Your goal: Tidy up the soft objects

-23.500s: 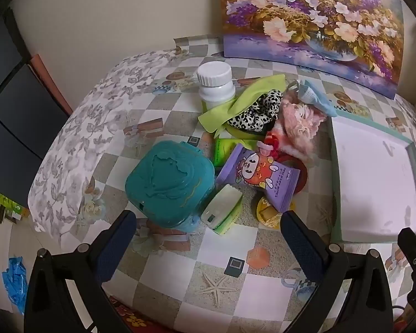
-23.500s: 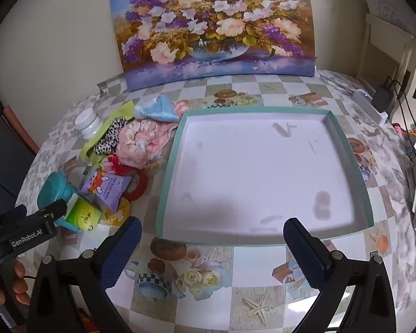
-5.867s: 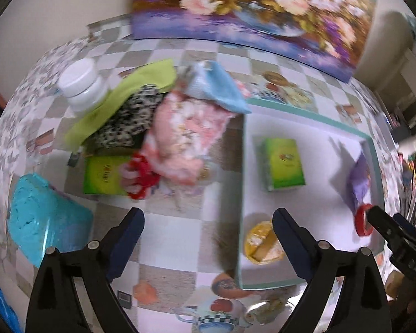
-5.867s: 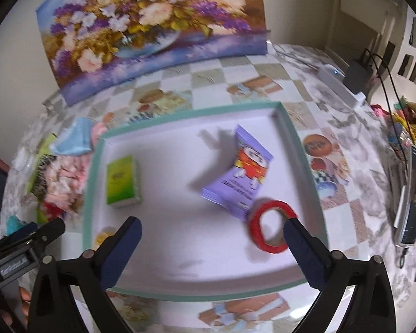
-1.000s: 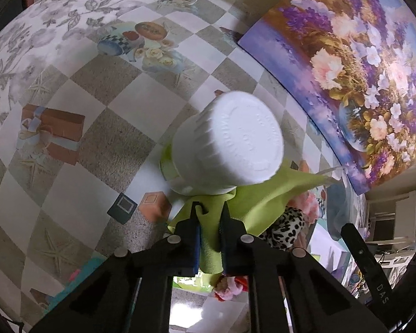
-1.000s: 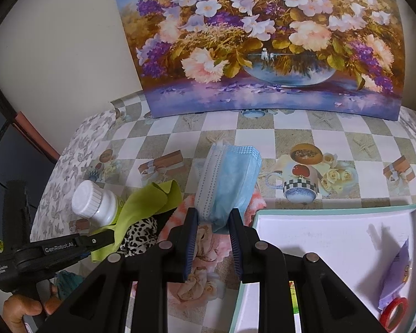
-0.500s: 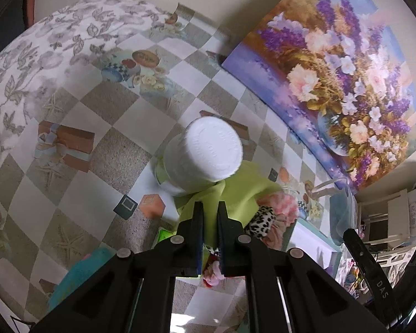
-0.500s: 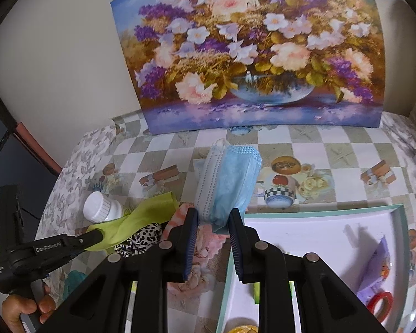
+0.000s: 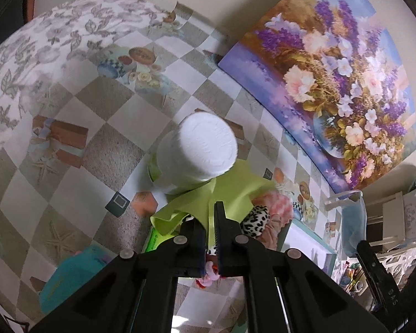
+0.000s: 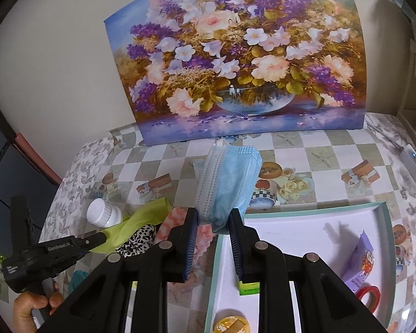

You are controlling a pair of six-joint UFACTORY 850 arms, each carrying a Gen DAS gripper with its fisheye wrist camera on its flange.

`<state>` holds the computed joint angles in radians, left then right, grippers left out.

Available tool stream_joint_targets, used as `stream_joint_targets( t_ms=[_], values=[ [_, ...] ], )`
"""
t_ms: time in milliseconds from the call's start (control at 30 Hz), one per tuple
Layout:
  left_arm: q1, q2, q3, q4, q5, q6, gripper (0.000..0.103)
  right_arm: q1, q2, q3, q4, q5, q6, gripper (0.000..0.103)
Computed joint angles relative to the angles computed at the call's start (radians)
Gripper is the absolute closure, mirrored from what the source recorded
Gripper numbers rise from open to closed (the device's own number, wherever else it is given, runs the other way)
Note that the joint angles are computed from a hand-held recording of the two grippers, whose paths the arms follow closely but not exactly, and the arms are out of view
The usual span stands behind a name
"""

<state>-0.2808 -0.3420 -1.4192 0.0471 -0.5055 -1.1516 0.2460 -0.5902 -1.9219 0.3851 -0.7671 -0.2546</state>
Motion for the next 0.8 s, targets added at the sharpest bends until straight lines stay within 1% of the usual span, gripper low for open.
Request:
stream_joint_targets(
  t_ms=[167, 267, 367, 567, 633, 733, 800],
  values=[
    [0.011, -0.018, 0.007, -0.061, 0.016, 0.031, 0.098, 0.002, -0.012, -0.004, -0.014, -0.010, 0.012, 0.079],
    [0.011, -0.028, 0.001, -0.056, 0.024, 0.026, 0.098, 0.003, -0.016, -0.007, -0.019, -0.010, 0.014, 0.079],
    [0.011, -0.031, 0.007, -0.065, 0.059, 0.024, 0.098, 0.003, -0.020, -0.008, -0.024, -0.010, 0.016, 0.079],
    [0.010, -0.030, 0.034, 0.007, 0.118, -0.083, 0.098, 0.006, -0.030, -0.011, -0.038, -0.013, 0.019, 0.079],
    [0.008, -0.030, 0.035, 0.047, 0.127, -0.117, 0.098, 0.007, -0.033, -0.011, -0.039, -0.013, 0.018, 0.079],
    [0.002, -0.035, 0.028, 0.058, 0.149, -0.093, 0.098, 0.009, -0.038, -0.013, -0.044, -0.015, 0.019, 0.079],
    [-0.002, -0.045, 0.013, 0.075, 0.139, -0.095, 0.098, 0.009, -0.040, -0.015, -0.045, -0.017, 0.020, 0.079]
  ],
)
